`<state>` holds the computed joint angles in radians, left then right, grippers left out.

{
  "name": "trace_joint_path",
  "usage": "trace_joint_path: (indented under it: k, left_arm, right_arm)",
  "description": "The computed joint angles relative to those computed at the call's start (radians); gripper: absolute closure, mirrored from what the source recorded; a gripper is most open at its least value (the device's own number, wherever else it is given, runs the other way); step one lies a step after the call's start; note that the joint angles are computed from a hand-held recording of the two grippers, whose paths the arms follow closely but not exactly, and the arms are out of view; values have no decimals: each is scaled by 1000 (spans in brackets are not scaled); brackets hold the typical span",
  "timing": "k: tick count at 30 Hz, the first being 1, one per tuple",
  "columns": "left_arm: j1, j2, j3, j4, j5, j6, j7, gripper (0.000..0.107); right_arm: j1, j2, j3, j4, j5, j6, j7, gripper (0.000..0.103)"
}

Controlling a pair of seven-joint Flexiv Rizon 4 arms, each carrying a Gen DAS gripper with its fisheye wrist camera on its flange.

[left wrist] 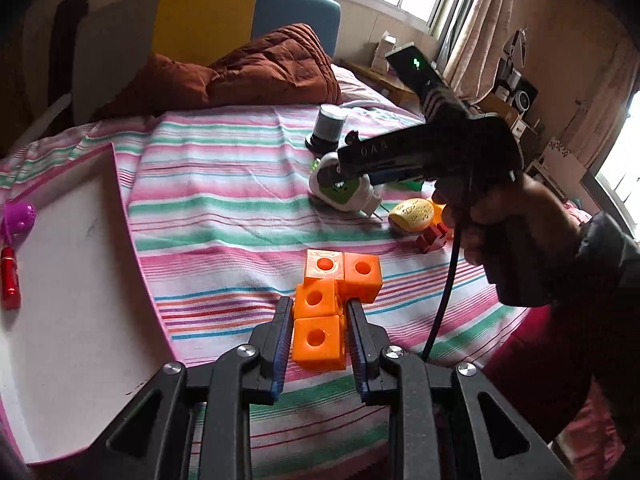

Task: Organize rigid objects
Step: 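Carry the orange blocks toward the tray while the right gripper grasps the green-white device, then lower the orange blocks into the tray and open the left gripper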

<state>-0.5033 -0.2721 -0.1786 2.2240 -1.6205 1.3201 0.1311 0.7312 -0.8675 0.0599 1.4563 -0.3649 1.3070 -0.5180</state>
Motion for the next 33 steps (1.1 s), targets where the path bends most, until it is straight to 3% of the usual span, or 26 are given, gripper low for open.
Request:
trace_joint_path:
  k: [5,8,19,31,33]
  left_arm:
    - [51,43,33,13,76,5,-125,80]
    - [86,32,43,4,84,61,-155,80]
    - [258,-125,73,-75,391,195,-495,80]
    - [265,-226,125,-98,671,310,-709,80]
    - [294,-229,87,-86,690,356,-711,80]
  right_arm:
    - [20,2,-23,-4,-17,-23,17,48]
    - [26,4,-30,-3,-26,-32,30,48]
    - [38,5,-47,-6,-54,-51,84,48]
    - [50,10,-66,3,-80,-59,150,48]
    - [52,10,-68,1,-84,-62,161,48]
